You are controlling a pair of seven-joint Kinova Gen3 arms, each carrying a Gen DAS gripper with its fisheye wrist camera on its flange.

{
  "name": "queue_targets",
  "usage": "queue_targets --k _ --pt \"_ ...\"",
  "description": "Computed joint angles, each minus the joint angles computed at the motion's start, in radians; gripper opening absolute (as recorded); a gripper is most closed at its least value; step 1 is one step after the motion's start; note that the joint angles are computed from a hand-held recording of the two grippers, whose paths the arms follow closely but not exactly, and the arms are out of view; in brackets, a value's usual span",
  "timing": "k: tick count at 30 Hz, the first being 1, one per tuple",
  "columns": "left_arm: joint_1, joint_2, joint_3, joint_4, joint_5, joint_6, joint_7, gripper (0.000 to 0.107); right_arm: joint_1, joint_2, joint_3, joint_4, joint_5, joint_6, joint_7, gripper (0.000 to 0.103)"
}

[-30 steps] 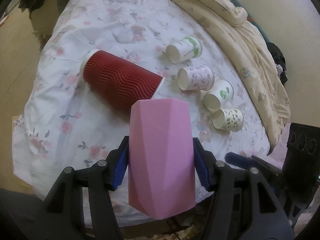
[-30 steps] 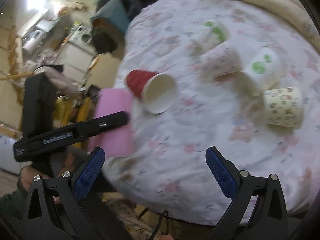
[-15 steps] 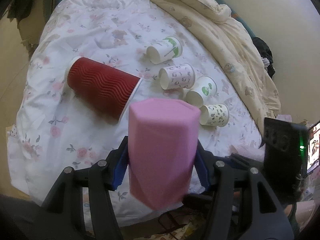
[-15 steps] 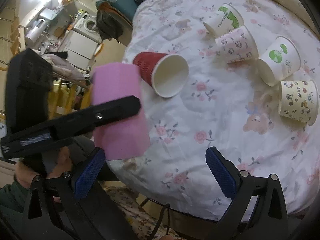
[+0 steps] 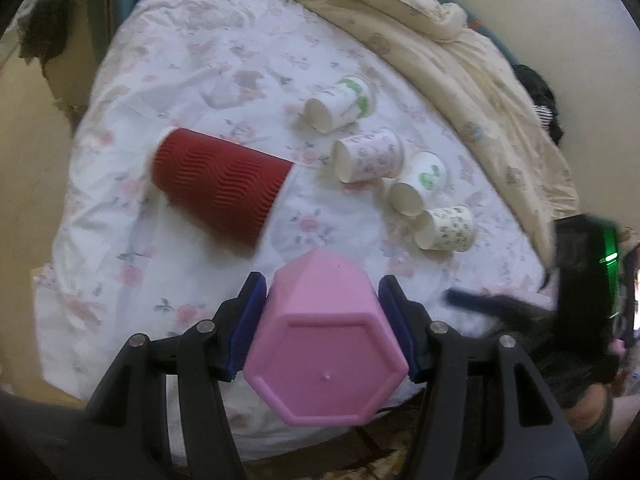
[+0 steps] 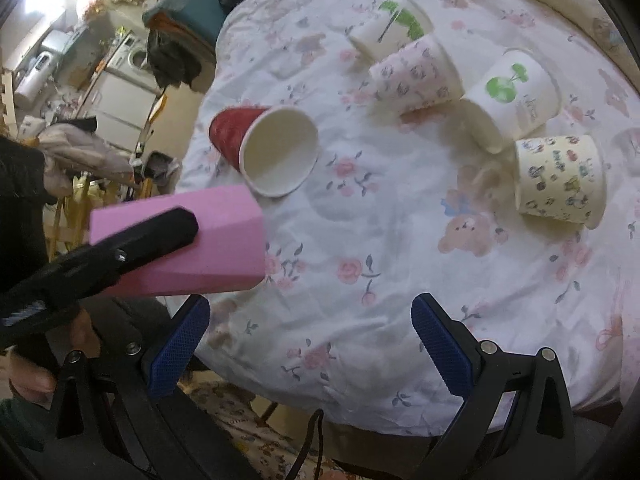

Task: Flip cup upside down
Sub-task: 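Rotate the left tool to turn the pink cup's base upward, then lower the pink cup onto the sheet rim-down and open the left tool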

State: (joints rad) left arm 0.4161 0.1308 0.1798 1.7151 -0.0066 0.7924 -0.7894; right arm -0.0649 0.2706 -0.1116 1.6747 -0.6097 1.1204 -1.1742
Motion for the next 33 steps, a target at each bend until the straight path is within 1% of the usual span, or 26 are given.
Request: queue_targets --k 1,2,5,7,8,11,13,15,16,18,21,23,26,30,33 --pt "0.019 0.011 -0.009 -0.019 -0.035 0.029 0.027 0.054 0.007 -0.019 0.010 0.011 -0.004 -0.029 -0.010 0.103" --pt "0.020 0.021 -0.004 -0.031 -0.053 0.048 0.041 0.054 0.012 -0.035 0.018 0.019 -0.006 -0.052 -0.020 0.103" --pt "0.040 0.062 -0.008 -0.085 -0.088 0.104 0.076 0.054 0.034 -0.098 0.043 0.061 -0.009 -0.148 -0.039 0.103" --pt "0.055 0.097 -0.008 -0.129 -0.096 0.126 0.087 0.054 0.040 -0.137 0.058 0.086 0.006 -0.208 -0.058 0.103" --pt "0.066 0.117 -0.009 -0.152 -0.104 0.136 0.090 0.054 0.046 -0.154 0.065 0.099 0.007 -0.232 -0.061 0.103" --pt "0.130 0.199 -0.026 -0.252 -0.174 0.194 0.131 0.054 0.057 -0.177 0.082 0.111 0.020 -0.261 -0.088 0.103" --pt "0.157 0.265 -0.038 -0.329 -0.196 0.241 0.138 0.054 0.071 -0.177 0.098 0.113 0.024 -0.260 -0.114 0.103" --pt "0.161 0.323 -0.046 -0.394 -0.183 0.281 0.118 0.054 0.102 -0.162 0.112 0.110 -0.012 -0.234 -0.104 0.103" --pt "0.169 0.353 -0.057 -0.428 -0.182 0.305 0.126 0.054 0.113 -0.162 0.114 0.113 -0.021 -0.229 -0.100 0.103" --pt "0.186 0.400 -0.078 -0.484 -0.191 0.343 0.135 0.054 0.129 -0.159 0.117 0.111 -0.037 -0.221 -0.094 0.103" --pt "0.222 0.463 -0.108 -0.568 -0.232 0.411 0.139 0.054 0.142 -0.158 0.114 0.110 -0.061 -0.211 -0.071 0.103" --pt "0.230 0.500 -0.114 -0.616 -0.236 0.448 0.126 0.055 0.152 -0.154 0.113 0.108 -0.080 -0.197 -0.050 0.103" --pt "0.218 0.527 -0.115 -0.644 -0.204 0.474 0.119 0.055 0.164 -0.148 0.115 0.105 -0.100 -0.179 -0.029 0.103" --pt "0.225 0.534 -0.127 -0.641 -0.207 0.465 0.115 0.055 0.180 -0.144 0.117 0.105 -0.136 -0.163 -0.009 0.103" --pt "0.222 0.537 -0.127 -0.649 -0.200 0.471 0.112 0.055 0.177 -0.146 0.115 0.104 -0.135 -0.162 -0.008 0.103"
